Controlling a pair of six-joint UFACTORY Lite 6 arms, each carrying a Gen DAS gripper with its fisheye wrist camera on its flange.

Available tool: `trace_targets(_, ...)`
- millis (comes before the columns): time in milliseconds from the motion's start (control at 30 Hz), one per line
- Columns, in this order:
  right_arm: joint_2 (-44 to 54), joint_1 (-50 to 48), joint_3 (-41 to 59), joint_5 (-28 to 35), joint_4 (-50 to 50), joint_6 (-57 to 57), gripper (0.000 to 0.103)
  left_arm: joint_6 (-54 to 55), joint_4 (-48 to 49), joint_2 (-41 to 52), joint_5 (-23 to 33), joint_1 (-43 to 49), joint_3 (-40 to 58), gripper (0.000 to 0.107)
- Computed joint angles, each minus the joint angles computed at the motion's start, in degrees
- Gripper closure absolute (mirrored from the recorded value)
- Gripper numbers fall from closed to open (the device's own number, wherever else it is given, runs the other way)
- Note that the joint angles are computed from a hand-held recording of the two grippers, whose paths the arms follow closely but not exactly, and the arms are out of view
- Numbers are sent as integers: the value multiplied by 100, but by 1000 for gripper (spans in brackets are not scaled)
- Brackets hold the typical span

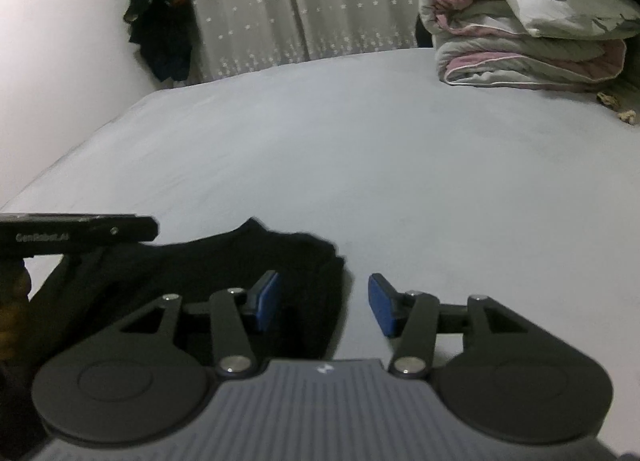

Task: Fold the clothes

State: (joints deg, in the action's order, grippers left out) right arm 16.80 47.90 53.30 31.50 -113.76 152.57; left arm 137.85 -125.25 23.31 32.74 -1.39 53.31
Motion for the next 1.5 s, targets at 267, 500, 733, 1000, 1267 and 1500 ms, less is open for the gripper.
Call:
trace_targets(267,-312,761,-223,-151,-86,329,65,-139,1142,-972,772,1313,-1444,76)
trace_targets(500,-81,1053,-83,-681,-1884,2158,86,-241,2106,-1133,1442,1854,-2087,80)
trace_targets(733,255,1146,403,-1167,-1376,1332,84,-156,2170,-1367,1641,1751,-2496,79)
trace_targets(1000,767,1340,979,-1009,554,-610,82,-250,2308,-1811,1332,2052,-2914,73)
trace_targets(1267,374,1782,951,-505,2393,-1915,79,-1412,3778,-3387,1317,2859,-3635,57)
trace_targets(1500,-99,2562,888,305,3621,-2740,59,-2777,5591,-4908,1880,4013,-4082,43)
